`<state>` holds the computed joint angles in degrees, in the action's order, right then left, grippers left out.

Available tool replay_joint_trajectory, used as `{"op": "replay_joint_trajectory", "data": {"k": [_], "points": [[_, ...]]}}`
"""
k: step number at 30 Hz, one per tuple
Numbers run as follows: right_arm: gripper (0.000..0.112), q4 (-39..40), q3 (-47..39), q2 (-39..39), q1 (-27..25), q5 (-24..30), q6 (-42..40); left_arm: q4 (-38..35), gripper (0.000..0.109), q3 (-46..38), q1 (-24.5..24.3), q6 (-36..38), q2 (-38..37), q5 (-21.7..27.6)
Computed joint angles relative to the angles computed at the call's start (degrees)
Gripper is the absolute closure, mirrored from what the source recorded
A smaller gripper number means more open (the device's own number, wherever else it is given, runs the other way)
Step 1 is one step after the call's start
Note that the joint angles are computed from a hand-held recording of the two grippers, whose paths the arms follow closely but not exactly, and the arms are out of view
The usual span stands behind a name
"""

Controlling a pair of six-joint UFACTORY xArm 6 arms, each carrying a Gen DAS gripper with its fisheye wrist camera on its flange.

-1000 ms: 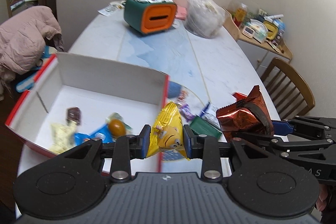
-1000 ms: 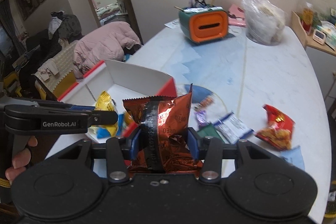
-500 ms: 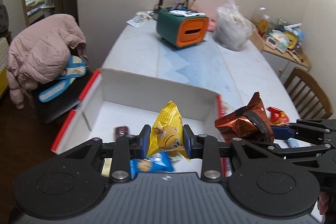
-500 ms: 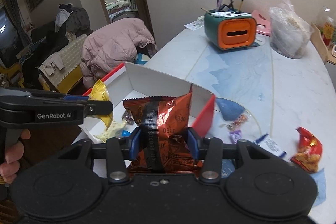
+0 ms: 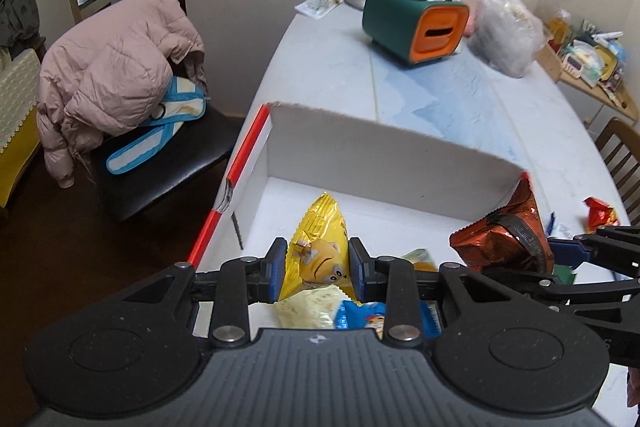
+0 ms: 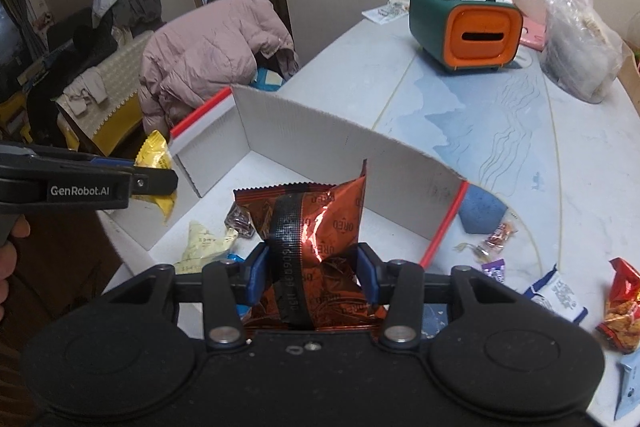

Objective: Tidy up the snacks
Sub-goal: 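Carry the copper chip bag in the right tool while the left tool carries the yellow packet into the box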

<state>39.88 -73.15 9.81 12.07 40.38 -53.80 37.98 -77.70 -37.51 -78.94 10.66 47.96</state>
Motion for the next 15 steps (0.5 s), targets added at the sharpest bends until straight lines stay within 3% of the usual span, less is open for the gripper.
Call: {"op": "replay_joint_trajectory", "data": {"k": [15], "points": [[0.068, -4.0, -1.2, 4.26, 3.1, 0.24, 3.51, -5.91, 0.077, -0.55, 2.52, 6.97, 4.69, -0.79]]}}
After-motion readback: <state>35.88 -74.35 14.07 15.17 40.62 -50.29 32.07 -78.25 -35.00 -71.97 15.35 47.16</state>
